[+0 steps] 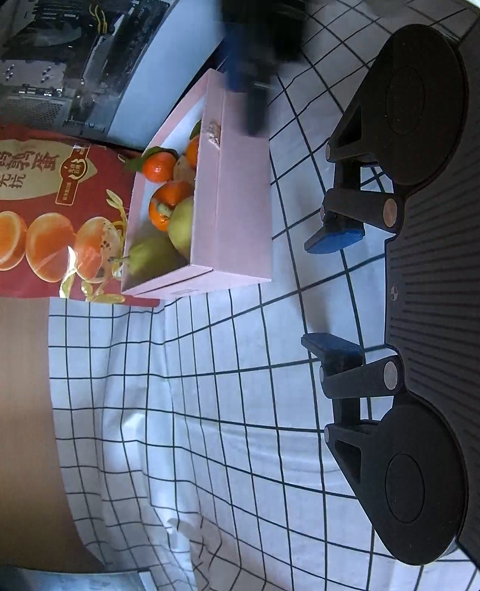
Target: Organize fruits
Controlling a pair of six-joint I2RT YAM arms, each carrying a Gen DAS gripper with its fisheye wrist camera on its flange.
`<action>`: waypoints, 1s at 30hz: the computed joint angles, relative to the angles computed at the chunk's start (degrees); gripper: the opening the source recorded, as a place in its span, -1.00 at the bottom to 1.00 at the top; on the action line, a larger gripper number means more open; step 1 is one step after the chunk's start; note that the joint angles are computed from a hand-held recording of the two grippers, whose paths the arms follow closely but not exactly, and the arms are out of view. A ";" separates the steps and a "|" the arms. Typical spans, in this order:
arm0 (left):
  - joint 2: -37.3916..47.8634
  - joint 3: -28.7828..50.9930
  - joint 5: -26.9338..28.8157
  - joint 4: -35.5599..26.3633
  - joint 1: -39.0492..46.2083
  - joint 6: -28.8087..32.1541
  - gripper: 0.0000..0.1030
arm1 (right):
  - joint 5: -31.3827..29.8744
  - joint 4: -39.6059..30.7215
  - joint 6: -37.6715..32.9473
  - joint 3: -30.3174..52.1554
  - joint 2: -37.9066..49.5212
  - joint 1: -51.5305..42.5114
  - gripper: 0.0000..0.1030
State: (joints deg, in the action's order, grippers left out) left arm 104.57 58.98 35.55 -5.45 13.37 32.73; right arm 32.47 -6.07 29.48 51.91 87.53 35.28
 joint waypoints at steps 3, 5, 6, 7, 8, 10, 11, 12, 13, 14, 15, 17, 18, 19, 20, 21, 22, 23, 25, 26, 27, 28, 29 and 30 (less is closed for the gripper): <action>-1.63 -4.20 -1.98 5.86 -0.93 -1.94 0.02 | -2.51 -3.85 5.11 0.90 3.51 -0.52 0.24; -3.30 -6.70 -3.89 8.13 -1.84 -1.47 0.01 | -4.84 -4.56 7.28 0.89 4.87 -1.59 0.28; -3.75 -7.20 -4.18 8.30 -2.02 -2.14 0.01 | -6.07 -4.49 7.60 0.86 5.46 -2.04 0.29; -4.17 -7.72 -4.39 8.54 -2.14 -2.88 0.02 | -4.55 -2.86 6.73 0.14 5.65 -1.38 0.29; -4.67 -8.43 -4.78 9.12 -2.35 -2.85 0.01 | -3.90 -3.80 6.24 0.98 6.47 -1.00 0.35; -5.04 -8.91 -4.79 9.38 -2.29 -2.61 0.01 | -1.54 -3.37 5.65 1.12 7.37 0.20 0.46; -4.94 -8.68 -4.35 8.93 -2.01 -2.51 0.01 | -0.46 -3.80 6.36 1.48 7.85 0.40 0.54; -4.91 -8.58 -4.08 8.70 -1.84 -2.43 0.01 | 0.04 -4.63 7.49 1.89 8.08 0.33 0.58; -4.96 -8.63 -4.12 8.73 -1.83 -2.33 0.01 | 0.13 -5.06 8.66 1.96 8.15 0.05 0.67; -5.14 -8.94 -4.34 9.03 -1.91 -2.36 0.01 | 0.22 -5.52 9.92 2.04 8.14 -0.23 0.69; -5.35 -9.21 -4.54 9.25 -1.96 -2.59 0.01 | 0.55 -5.59 10.16 2.40 8.56 -0.61 0.72; -5.54 -9.46 -4.79 9.49 -2.06 -2.99 0.01 | 1.36 -5.53 10.89 2.17 8.78 -0.52 0.84; -5.60 -9.52 -4.84 9.52 -2.09 -3.12 0.01 | 1.63 -5.90 11.53 2.27 8.86 -0.52 0.85; -5.59 -9.47 -4.73 9.41 -2.02 -3.14 0.01 | 1.94 -6.16 11.91 2.20 8.80 -0.31 0.87; -5.58 -9.42 -4.65 9.31 -1.96 -3.13 0.01 | 2.44 -6.42 11.92 2.38 8.97 -0.08 0.87; -5.60 -9.41 -4.64 9.29 -1.93 -3.13 0.01 | 3.03 -6.44 11.74 2.51 9.17 0.17 0.87; -5.60 -9.39 -4.63 9.26 -1.92 -3.13 0.01 | 3.83 -6.21 11.41 2.48 9.34 0.55 0.87; -5.59 -9.33 -4.59 9.16 -1.88 -3.10 0.02 | 4.72 -5.66 11.06 2.10 9.38 1.02 0.87; -5.56 -9.28 -4.48 9.04 -1.86 -3.16 0.02 | 5.12 -5.48 11.01 1.95 9.36 1.28 0.89; -5.61 -9.30 -4.43 8.97 -1.77 -3.17 0.02 | 4.50 -5.26 11.43 1.61 9.09 0.95 0.89; -5.64 -9.33 -4.45 8.95 -1.79 -3.18 0.02 | 3.16 -4.34 11.81 0.72 8.43 0.30 0.92; -5.57 -9.27 -4.41 8.95 -1.75 -3.14 0.02 | 2.67 -3.88 12.27 0.19 8.03 -0.04 0.92; -5.50 -9.16 -4.39 8.89 -1.74 -3.15 0.02 | 2.82 -4.16 12.32 0.34 8.13 -0.02 0.92; -5.51 -9.15 -4.43 8.88 -1.76 -3.22 0.02 | 3.04 -4.48 12.33 0.59 8.29 0.16 0.92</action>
